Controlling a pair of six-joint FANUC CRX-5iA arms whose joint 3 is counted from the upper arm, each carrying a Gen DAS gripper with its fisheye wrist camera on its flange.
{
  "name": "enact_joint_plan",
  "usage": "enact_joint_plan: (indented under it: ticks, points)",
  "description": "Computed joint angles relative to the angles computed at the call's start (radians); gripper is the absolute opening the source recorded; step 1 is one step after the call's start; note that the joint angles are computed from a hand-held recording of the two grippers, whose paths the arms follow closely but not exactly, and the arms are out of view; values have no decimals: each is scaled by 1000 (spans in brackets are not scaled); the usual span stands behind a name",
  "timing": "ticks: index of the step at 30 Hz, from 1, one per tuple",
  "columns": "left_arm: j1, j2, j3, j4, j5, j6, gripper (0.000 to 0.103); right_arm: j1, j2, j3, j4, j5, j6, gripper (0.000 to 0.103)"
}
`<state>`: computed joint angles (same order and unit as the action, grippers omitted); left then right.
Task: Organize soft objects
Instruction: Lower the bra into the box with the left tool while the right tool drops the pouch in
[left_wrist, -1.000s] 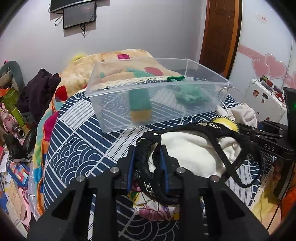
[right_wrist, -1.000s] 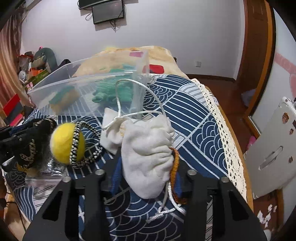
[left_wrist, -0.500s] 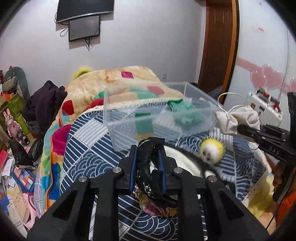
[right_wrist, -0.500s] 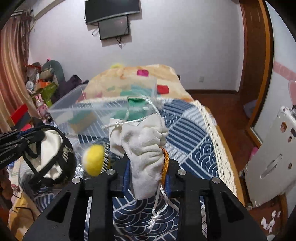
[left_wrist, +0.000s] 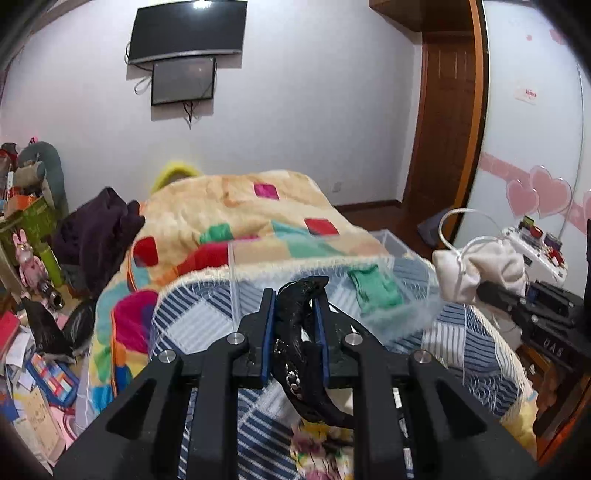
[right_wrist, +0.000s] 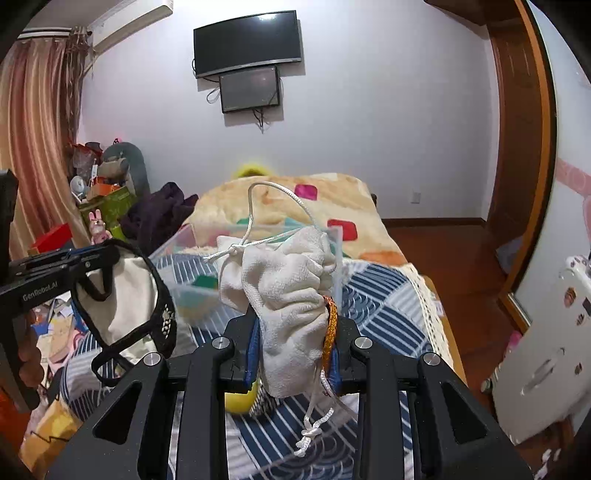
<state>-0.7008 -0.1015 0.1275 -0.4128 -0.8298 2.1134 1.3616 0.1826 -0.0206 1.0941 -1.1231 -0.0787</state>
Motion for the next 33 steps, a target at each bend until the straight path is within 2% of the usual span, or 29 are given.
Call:
enact_joint_plan:
  ticks: [9, 13, 19, 26, 33]
  points:
    - [17, 79, 103, -66, -20, 85, 19, -48, 59, 75, 4, 37, 44, 26]
    - [9, 135, 159, -133, -61, 136, 19, -66, 87, 116, -27, 55, 92, 26]
    - [15, 204, 190, -124, -108, 89, 19, -92, 132, 186, -121, 69, 182, 27]
    - [21, 224, 175, -95, -125, 44, 19, -115, 181, 277, -282, 69, 324, 27]
    - [5, 234, 178, -121, -148, 64, 21, -117, 191, 317, -358, 61, 383, 29]
